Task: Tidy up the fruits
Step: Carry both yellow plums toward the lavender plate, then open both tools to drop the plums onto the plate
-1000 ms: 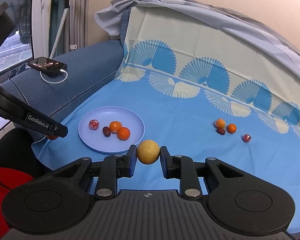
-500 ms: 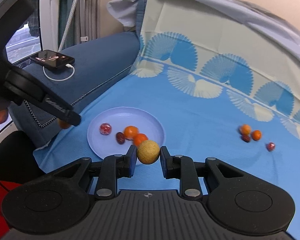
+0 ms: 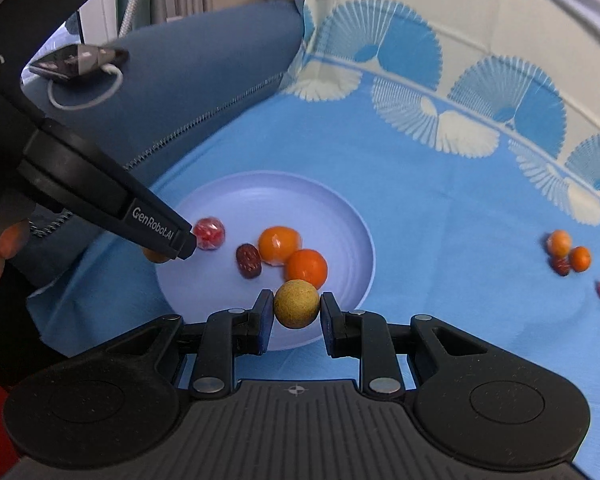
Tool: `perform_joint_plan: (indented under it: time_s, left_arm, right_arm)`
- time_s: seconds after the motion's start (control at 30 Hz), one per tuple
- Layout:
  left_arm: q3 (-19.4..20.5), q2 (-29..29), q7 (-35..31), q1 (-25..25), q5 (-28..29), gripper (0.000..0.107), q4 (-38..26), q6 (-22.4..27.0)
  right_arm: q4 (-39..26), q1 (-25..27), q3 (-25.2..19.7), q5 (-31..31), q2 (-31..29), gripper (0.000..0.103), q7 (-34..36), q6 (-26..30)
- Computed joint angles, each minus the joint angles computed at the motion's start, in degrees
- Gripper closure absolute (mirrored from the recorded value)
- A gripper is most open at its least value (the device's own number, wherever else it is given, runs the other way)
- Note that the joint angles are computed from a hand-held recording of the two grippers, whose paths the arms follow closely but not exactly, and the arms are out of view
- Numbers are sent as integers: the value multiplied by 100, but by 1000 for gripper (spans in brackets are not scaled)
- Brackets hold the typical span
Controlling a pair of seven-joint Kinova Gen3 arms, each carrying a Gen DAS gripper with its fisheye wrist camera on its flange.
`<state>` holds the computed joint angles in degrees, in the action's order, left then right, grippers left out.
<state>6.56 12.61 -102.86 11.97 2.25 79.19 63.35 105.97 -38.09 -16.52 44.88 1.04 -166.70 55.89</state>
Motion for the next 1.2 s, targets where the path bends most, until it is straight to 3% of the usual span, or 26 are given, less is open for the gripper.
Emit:
perform_joint_plan:
  time_s: [0.33, 0.37, 0.4, 0.47, 0.5, 0.6, 0.7, 0.8, 1.03, 1.2]
  left_arm:
    - [-21, 519, 52, 243, -355, 78, -205, -134]
    - [47, 551, -130, 146, -246, 57, -285, -59]
    - [79, 538, -260, 66, -122, 27, -305, -55]
    - [31, 298, -312, -19, 38, 5, -107, -325]
    - [-56, 159, -317, -8, 77, 5, -5, -441]
    - [-35, -92, -541, -263, 214, 5, 79, -257]
    - [-135, -389, -268, -253, 8, 5, 281, -59]
    - [-143, -709, -26, -229, -182, 5, 502, 124]
    - [11, -1275, 542, -107, -705, 5, 807, 270]
    - [72, -1729, 609, -98, -698, 5, 997, 148]
  right_arm:
    - [76, 306, 326, -249, 285, 76, 677, -661]
    - [74, 291, 333, -207, 300, 75, 762, -673]
    - [72, 254, 334, -123, 302, 63, 754, -631]
    - [39, 170, 314, -45, 249, 40, 626, -459]
    - [34, 146, 292, -83, 177, 30, 566, -379]
    - [12, 78, 136, -269, -78, 14, 329, -36]
    - [36, 49, -88, -468, -350, 7, 144, 194]
    - [6, 17, -363, -583, -554, 4, -16, 403]
    - [-179, -335, -1045, 143, -670, 1, -789, 1505]
    - [-191, -629, -1360, 392, -746, 1, -1297, 2108]
